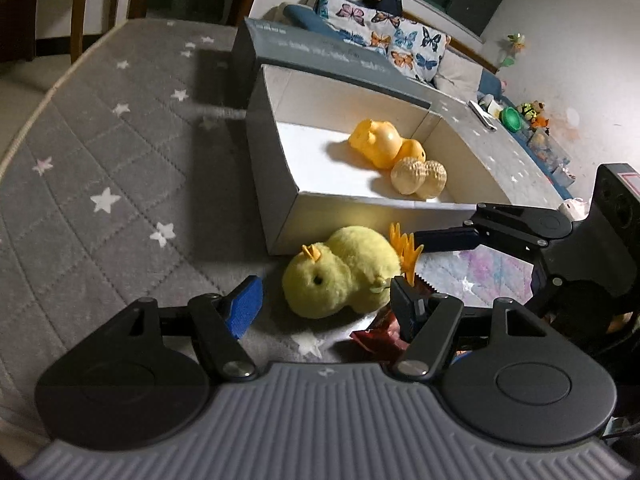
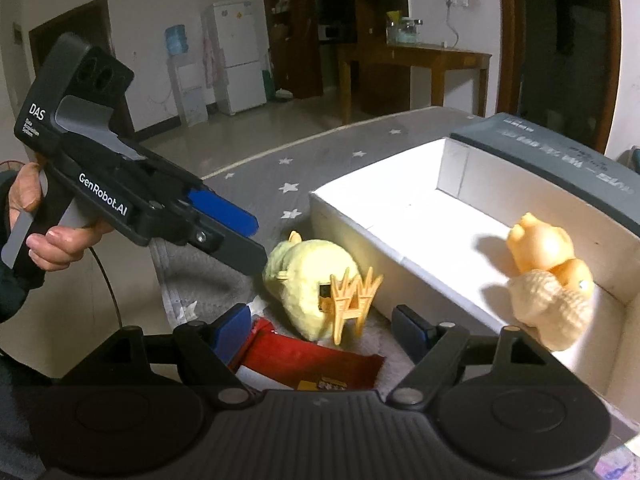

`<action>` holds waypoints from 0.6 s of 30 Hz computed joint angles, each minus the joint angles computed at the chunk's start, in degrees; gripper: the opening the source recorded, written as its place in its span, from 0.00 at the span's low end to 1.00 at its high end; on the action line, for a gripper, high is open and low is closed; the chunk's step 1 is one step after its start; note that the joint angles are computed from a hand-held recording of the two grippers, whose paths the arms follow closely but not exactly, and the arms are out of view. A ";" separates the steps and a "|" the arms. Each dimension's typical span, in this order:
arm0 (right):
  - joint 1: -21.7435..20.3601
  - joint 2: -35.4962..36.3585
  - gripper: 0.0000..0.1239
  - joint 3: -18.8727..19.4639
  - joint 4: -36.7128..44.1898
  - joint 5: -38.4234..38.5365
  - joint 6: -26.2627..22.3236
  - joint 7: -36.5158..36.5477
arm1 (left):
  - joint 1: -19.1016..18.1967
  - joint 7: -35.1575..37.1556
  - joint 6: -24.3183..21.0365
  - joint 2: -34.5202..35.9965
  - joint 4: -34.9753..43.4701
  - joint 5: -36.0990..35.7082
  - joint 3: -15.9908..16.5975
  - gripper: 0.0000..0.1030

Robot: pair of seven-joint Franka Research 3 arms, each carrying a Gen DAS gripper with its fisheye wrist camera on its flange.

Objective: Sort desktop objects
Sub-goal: 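Close the left gripper on the yellow plush chick and comb toy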

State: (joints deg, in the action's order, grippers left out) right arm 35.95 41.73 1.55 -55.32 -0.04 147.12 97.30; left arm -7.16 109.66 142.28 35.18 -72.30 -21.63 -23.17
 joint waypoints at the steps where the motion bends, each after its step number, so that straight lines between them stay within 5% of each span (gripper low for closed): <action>1: 0.06 0.84 0.64 -0.02 1.27 0.01 -0.61 0.10 | 0.25 0.06 -0.47 0.42 0.43 -0.52 -0.35 0.67; 18: 1.03 4.84 0.41 -1.40 7.73 -1.38 -5.42 3.50 | 0.58 2.05 -1.59 1.50 1.56 -3.05 -1.44 0.57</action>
State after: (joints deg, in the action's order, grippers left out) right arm 36.98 46.57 0.14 -47.59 -1.41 141.70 100.80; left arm -6.59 111.72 140.70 36.69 -70.75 -24.68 -24.61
